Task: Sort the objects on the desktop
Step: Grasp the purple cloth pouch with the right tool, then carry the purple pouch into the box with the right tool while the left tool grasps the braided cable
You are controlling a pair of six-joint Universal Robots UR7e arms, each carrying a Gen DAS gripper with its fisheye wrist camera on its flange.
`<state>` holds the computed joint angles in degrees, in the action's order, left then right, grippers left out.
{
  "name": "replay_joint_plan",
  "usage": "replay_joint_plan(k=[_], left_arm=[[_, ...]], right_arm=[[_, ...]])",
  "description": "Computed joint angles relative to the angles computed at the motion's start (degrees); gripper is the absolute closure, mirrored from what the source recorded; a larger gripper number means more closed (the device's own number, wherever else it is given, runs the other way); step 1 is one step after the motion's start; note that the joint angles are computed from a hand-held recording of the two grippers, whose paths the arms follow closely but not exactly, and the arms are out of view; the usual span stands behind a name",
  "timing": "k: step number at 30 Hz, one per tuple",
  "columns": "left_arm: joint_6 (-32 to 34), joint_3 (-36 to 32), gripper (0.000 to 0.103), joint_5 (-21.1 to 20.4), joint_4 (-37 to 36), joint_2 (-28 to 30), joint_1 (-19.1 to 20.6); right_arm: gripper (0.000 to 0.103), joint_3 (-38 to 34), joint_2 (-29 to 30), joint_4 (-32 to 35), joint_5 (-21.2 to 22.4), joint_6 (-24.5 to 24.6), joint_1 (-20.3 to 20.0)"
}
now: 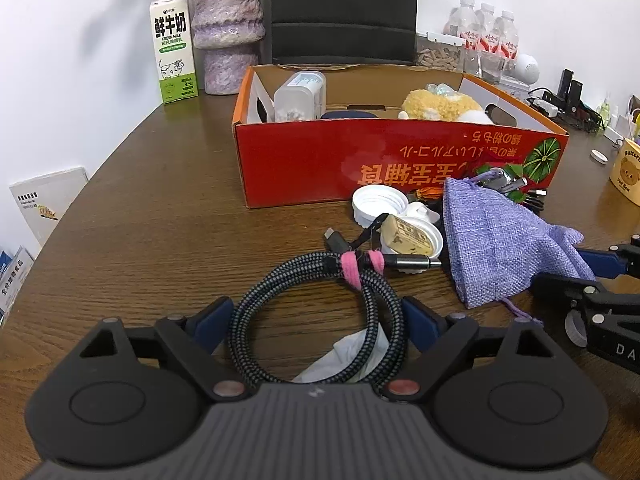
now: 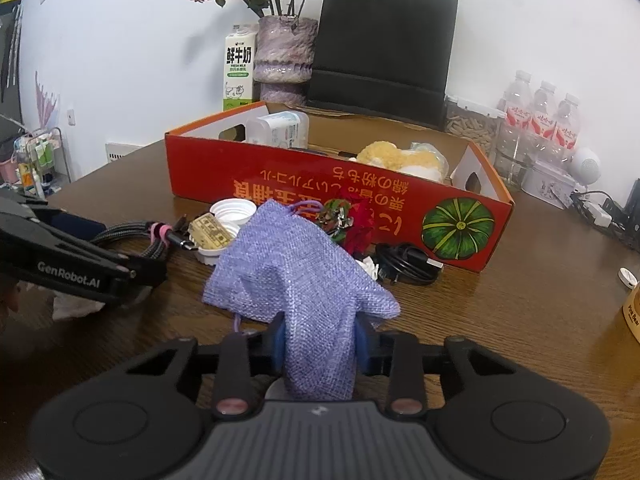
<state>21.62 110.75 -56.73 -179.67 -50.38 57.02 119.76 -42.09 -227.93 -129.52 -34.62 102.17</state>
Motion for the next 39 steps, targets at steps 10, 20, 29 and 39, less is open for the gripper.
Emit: replay_joint_plan(k=[10, 20, 29, 39], left_arm=[[0.4, 1.4, 0.014, -0.3, -2.1, -0.8, -0.6], [1.1, 2.9, 0.014, -1.2, -4.0, -2.1, -1.1], [1.5, 4.5, 0.014, -1.5, -6.4, -3.6, -1.9], [2.6, 6.0, 0.014, -2.7, -11.7, -5.8, -4.3]], right_arm=[[0.083, 1.0, -0.3, -1.8, 0.4, 0.5, 0.5], [0.091, 2.3, -0.7, -4.4, 1.6, -0.5, 1.3], [0.091, 3.3, -1.0, -7.3, 1.8, -1.6, 2.3], [0.091, 3.7, -2.1, -12.7, 2.1, -4.1, 3.7]])
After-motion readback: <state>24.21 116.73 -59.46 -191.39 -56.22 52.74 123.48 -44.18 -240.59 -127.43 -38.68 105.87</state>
